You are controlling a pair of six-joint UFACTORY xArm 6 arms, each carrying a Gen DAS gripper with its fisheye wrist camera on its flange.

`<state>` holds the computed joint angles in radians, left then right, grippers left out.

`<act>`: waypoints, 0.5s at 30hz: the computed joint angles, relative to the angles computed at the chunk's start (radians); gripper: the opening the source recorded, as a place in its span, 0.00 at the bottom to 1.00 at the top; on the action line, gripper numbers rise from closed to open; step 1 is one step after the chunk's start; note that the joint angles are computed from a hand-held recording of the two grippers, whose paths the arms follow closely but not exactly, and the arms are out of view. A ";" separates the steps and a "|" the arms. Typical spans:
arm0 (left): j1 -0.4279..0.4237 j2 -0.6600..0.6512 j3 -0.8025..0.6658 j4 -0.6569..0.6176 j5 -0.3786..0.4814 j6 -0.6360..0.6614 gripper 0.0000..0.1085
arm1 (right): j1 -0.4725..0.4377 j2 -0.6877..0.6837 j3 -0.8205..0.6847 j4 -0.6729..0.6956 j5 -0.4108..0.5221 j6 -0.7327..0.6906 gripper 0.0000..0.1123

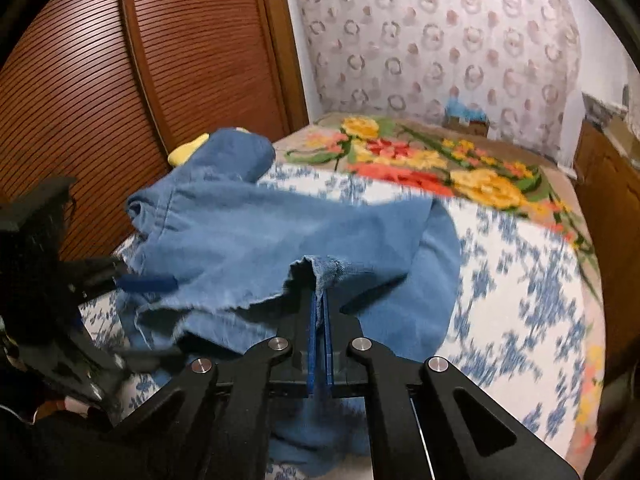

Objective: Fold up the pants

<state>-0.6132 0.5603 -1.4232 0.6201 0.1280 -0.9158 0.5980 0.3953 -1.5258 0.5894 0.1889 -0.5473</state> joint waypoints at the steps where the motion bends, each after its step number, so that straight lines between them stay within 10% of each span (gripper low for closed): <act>1: 0.003 0.005 -0.008 0.027 0.000 -0.020 0.71 | 0.001 -0.001 -0.004 -0.004 -0.007 -0.003 0.02; 5: 0.010 0.014 -0.033 0.128 0.058 -0.113 0.63 | 0.011 -0.007 -0.022 0.049 -0.044 -0.091 0.02; 10: 0.024 -0.018 0.013 0.056 -0.016 -0.031 0.16 | 0.024 0.009 -0.086 0.136 -0.063 -0.214 0.01; 15: 0.049 -0.097 0.065 0.169 -0.076 -0.148 0.09 | 0.039 0.055 -0.197 0.083 -0.045 -0.218 0.01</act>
